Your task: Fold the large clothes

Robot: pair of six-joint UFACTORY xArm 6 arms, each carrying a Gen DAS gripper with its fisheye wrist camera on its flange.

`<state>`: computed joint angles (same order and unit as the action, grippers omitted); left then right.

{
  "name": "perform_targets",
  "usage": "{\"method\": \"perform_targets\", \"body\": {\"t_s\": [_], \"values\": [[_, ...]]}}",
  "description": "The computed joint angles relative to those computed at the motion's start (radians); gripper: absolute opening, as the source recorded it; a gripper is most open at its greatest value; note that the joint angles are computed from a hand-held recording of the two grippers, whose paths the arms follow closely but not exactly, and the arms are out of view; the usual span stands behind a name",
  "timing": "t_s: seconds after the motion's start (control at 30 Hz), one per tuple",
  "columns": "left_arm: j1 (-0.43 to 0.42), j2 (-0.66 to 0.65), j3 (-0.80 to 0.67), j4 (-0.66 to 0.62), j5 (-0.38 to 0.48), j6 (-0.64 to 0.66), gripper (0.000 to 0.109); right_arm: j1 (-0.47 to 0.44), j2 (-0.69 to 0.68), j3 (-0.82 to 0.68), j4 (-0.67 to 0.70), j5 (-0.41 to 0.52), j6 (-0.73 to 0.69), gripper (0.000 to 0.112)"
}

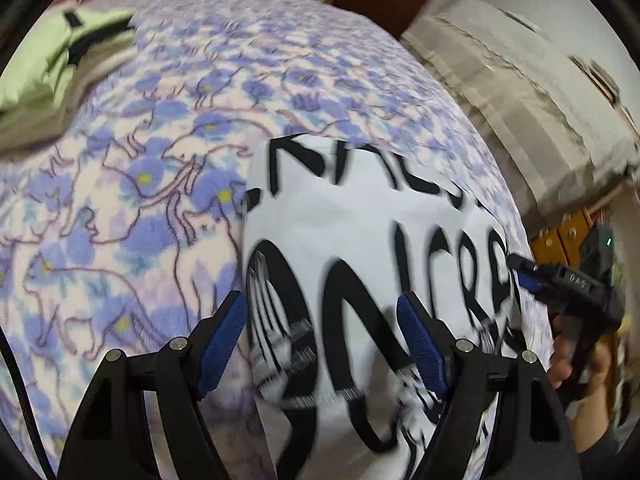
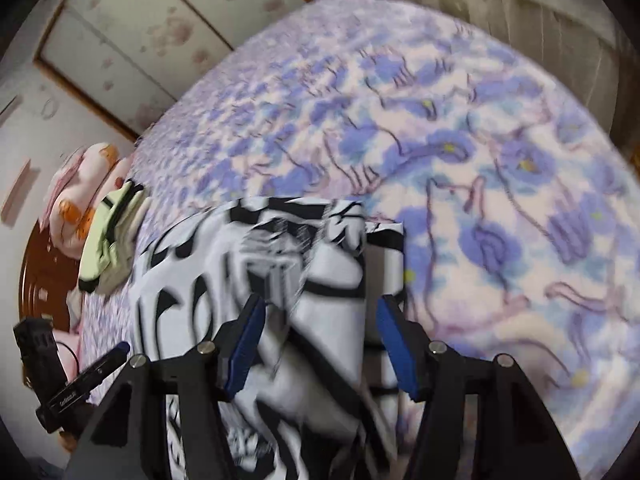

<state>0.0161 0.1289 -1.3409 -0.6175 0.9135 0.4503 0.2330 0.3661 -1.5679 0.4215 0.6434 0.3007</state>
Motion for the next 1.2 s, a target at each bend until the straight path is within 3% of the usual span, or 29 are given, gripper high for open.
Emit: {"method": "perform_targets", "body": {"t_s": [0.03,0.07,0.1,0.13,0.27,0.33,0.47,0.53,0.77,0.9,1.03,1.2], "values": [[0.004,0.032,-0.026,-0.005,0.013,-0.008,0.076,-0.005,0.025,-0.017,0.047,-0.004,-0.026,0.058],[0.011,0.058,-0.048,-0.031,0.031,0.0,0.076,-0.005,0.027,-0.009,0.095,-0.015,-0.067,0.048],[0.016,0.073,-0.058,-0.052,0.038,0.009,0.076,-0.001,0.031,-0.013,0.103,-0.017,-0.086,0.031],[0.018,0.087,-0.069,-0.072,0.039,0.008,0.076,0.002,0.037,-0.023,0.069,-0.011,-0.09,0.005],[-0.008,0.103,-0.079,-0.071,-0.02,0.001,0.075,0.029,0.002,0.006,-0.232,-0.066,0.066,0.004],[-0.037,0.102,-0.061,-0.036,-0.077,-0.005,0.075,0.025,0.016,0.014,-0.273,-0.067,0.111,0.004],[-0.07,0.114,-0.043,0.034,-0.144,-0.024,0.075,0.013,0.067,0.013,-0.216,-0.049,0.083,0.004],[-0.063,0.119,-0.054,0.032,-0.128,-0.031,0.076,0.01,0.066,0.004,-0.205,-0.037,0.077,0.005],[-0.071,0.058,-0.027,0.152,-0.128,-0.098,0.076,0.037,-0.008,-0.003,-0.384,0.047,0.174,0.029],[-0.073,-0.013,0.012,0.17,-0.104,-0.091,0.076,0.059,-0.076,0.029,-0.399,0.068,0.167,0.031],[-0.072,-0.102,0.07,0.193,-0.103,-0.1,0.079,0.089,-0.148,0.079,-0.438,0.086,0.174,0.051],[-0.054,-0.209,0.137,0.188,-0.068,-0.094,0.08,0.129,-0.245,0.167,-0.446,0.09,0.181,0.056]]}}
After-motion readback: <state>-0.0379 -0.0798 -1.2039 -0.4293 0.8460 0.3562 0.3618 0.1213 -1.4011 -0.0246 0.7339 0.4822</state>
